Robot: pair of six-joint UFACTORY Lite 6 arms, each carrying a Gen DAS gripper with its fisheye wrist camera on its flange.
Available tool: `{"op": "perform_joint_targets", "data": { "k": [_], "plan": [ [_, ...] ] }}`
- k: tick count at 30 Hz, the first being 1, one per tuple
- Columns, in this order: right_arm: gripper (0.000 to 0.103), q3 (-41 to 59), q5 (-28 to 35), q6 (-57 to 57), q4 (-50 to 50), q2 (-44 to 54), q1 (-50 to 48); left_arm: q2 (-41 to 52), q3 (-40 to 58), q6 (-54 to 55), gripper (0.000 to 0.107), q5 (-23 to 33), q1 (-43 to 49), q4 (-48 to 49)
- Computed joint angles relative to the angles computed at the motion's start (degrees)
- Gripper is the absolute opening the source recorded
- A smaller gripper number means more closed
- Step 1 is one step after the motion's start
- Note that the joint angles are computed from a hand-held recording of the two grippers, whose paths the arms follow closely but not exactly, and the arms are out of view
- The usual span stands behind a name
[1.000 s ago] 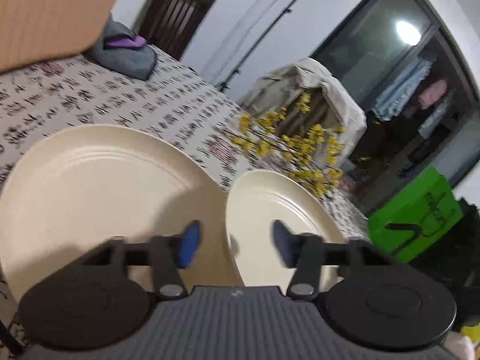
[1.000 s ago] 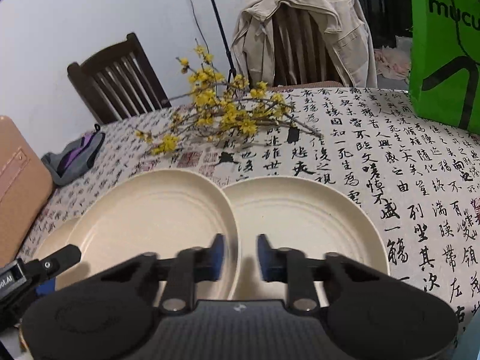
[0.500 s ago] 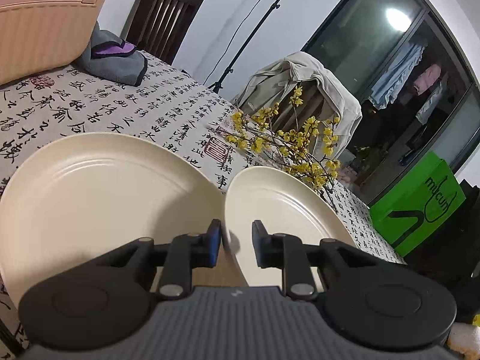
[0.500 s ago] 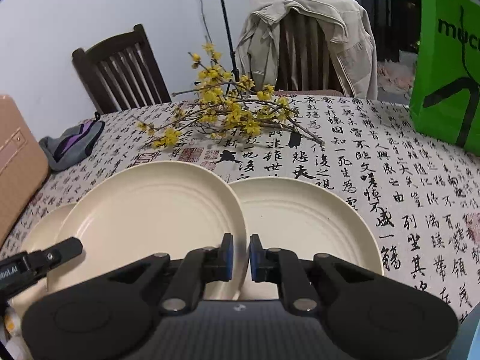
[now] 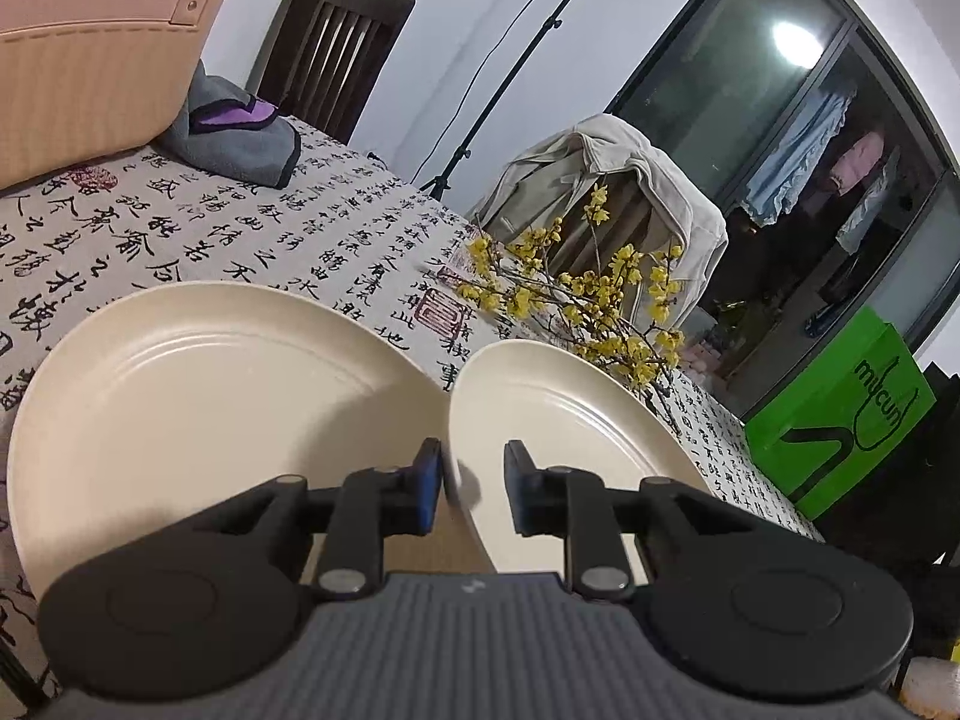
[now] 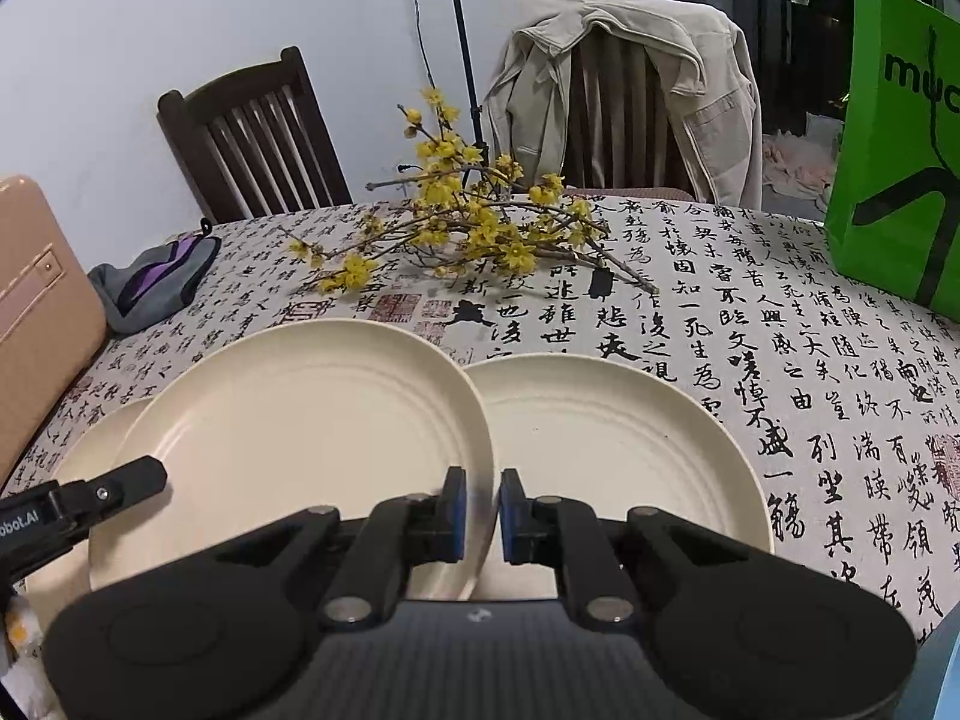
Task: Organize plates and bowls
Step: 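Lift the cream plate off the table with both grippers, tilting it up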
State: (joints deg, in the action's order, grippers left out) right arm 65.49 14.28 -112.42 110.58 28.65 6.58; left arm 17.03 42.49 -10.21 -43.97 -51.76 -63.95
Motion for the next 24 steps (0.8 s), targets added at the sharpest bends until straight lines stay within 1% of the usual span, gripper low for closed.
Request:
{"op": "perform_joint_targets", "data": {
  "k": [6, 20, 24],
  "plan": [
    [0.011, -1.2, 0.4, -2.8, 2.5, -1.2, 0.1, -0.5, -0.1, 0.9, 0.022, -0.7, -0.3, -0.8],
    [0.011, -5.7, 1.8, -15.2, 13.4, -5.7, 0.4, -2.0, -1.3, 1.5, 0.022, -3.1, -1.5, -1.8],
    [0.011, -6.7, 2.3, -16.7, 14.8, -6.8, 0.3, -2.5, -1.8, 1.1, 0.022, -3.5, -1.6, -1.3]
  ]
}}
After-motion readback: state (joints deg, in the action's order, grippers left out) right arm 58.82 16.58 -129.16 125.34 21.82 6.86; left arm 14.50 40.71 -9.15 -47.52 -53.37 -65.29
